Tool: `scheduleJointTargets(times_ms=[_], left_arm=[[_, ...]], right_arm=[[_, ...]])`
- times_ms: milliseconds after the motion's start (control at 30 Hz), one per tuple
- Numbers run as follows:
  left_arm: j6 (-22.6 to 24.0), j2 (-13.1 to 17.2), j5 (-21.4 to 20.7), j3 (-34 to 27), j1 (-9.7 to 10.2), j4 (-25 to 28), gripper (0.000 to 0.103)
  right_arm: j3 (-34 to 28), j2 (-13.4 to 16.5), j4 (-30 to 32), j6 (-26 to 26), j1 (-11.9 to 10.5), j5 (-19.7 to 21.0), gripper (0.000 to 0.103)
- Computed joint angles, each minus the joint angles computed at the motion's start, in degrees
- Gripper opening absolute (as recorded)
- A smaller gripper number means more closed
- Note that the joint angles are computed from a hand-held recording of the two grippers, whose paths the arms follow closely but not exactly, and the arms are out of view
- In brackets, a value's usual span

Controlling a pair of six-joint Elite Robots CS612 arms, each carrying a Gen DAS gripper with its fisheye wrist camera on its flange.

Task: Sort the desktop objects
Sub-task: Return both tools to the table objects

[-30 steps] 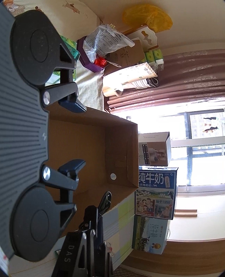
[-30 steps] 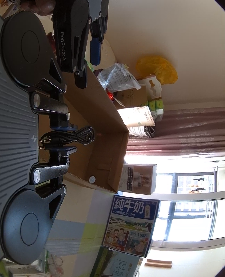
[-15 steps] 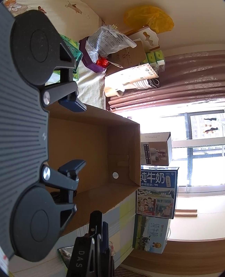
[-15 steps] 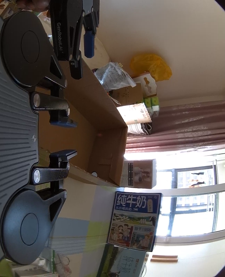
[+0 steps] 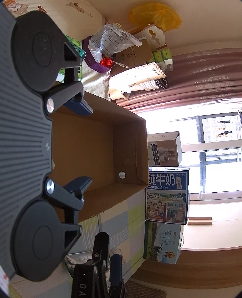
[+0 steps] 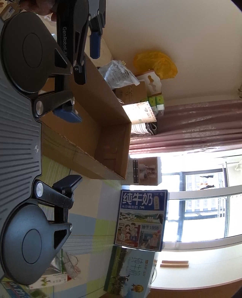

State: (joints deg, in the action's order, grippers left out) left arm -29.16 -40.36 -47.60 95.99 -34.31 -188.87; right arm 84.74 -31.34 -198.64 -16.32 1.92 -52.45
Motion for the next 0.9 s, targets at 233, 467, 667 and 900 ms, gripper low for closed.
scheduleJointTargets(times_ms=[233,467,667,900], left_arm=[[2.9,0.2,0.3,-1.5,-1.34,-0.4,0.089],[5.3,1.4,-0.3,-4.1,-2.93,-2.0,0.102],[8.0,2.5,-2.4,-6.8,-4.01,-2.1,0.102],[10.8,4.2,-5.7,-10.7,-4.87,-1.1,0.102]], right_arm=[[2.7,-1.0,-3.5,0.1,-2.2,-0.7,0.097],[5.6,-2.2,-4.2,-0.2,-5.1,-2.2,0.101],[7.8,-2.8,-5.7,0.0,-7.9,-4.0,0.101],[9.5,-3.2,-5.7,0.4,-11.0,-7.0,0.101]])
